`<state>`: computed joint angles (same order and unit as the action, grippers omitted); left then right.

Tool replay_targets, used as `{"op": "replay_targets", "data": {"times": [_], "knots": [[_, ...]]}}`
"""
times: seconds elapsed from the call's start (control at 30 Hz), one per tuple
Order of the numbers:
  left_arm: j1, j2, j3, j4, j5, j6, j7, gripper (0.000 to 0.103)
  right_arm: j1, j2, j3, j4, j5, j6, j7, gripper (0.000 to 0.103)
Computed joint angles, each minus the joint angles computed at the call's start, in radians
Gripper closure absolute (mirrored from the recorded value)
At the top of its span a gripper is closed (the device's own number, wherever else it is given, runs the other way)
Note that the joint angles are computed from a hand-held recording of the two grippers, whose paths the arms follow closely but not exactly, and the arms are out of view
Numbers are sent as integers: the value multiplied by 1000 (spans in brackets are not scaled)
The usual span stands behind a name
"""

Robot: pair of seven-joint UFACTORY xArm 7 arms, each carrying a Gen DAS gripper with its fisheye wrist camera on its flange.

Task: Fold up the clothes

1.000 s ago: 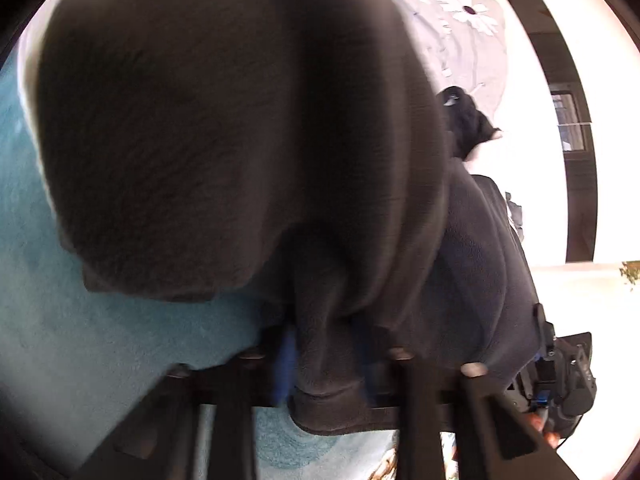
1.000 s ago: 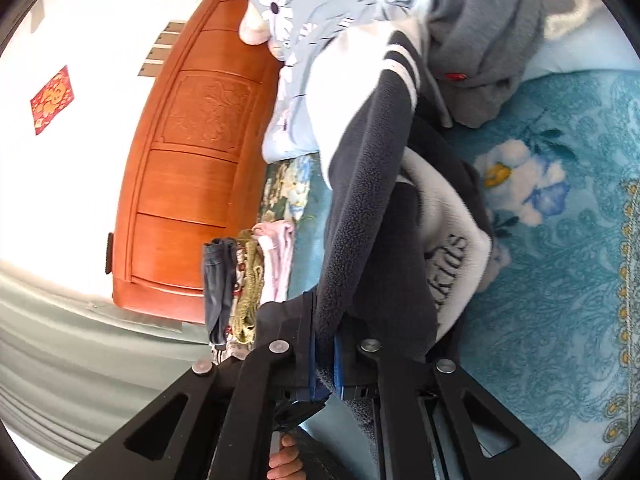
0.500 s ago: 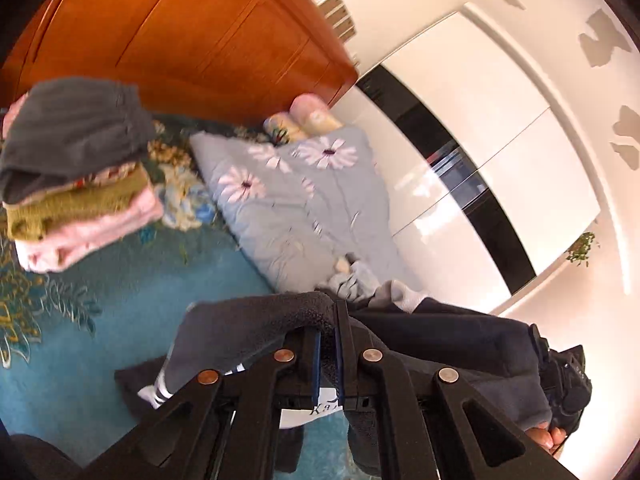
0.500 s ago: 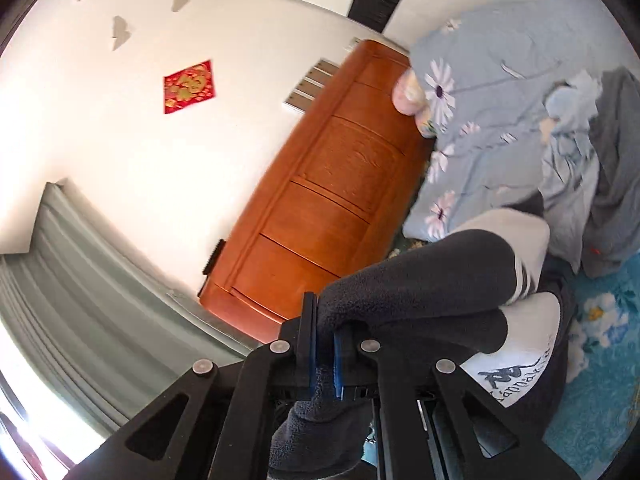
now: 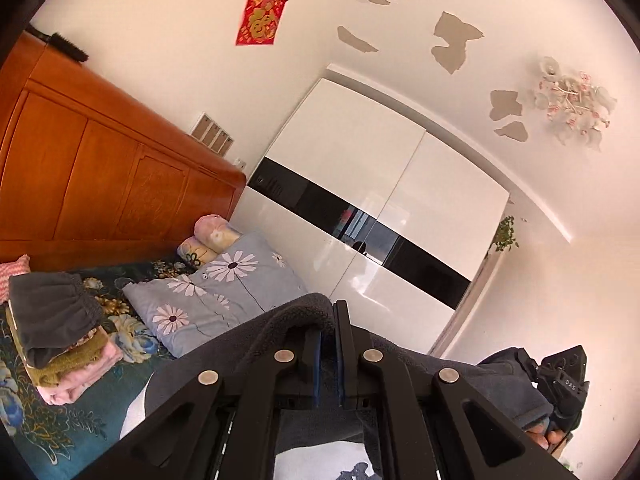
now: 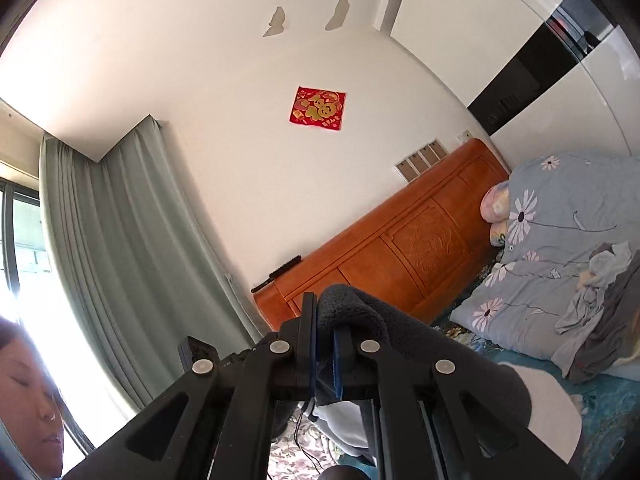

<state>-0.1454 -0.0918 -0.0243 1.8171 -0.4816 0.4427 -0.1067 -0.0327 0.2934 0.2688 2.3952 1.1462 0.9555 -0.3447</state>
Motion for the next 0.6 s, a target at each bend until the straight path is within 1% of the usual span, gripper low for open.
{"op": "replay_targets", "data": {"times": [0.1,0.2,0.27,0.33,0.43,0.53,0.6], "knots": [[3,79,-11,98,42,82,-28,97,-5,-42,-28,-58,-37,-2,18,97],[7,191,-34,152,99,150,-92,97,34,-16,-69,-96,-160,-27,94,97],[7,262,-46,158,133,193,-145,97,40,15,-84,-140,-223,-29,164,97],[3,329,-55,147,160,237,-200,97,27,41,-90,-213,-243,-31,231,97],[5,423,-73,123,160,295,-258,97,22,88,-108,-305,-308,-43,332,97],[-2,520,-83,134,171,360,-317,97,20,153,-119,-348,-378,-40,432,96],[-9,580,-86,180,191,398,-339,98,-7,198,-99,-359,-358,-43,459,96]]}}
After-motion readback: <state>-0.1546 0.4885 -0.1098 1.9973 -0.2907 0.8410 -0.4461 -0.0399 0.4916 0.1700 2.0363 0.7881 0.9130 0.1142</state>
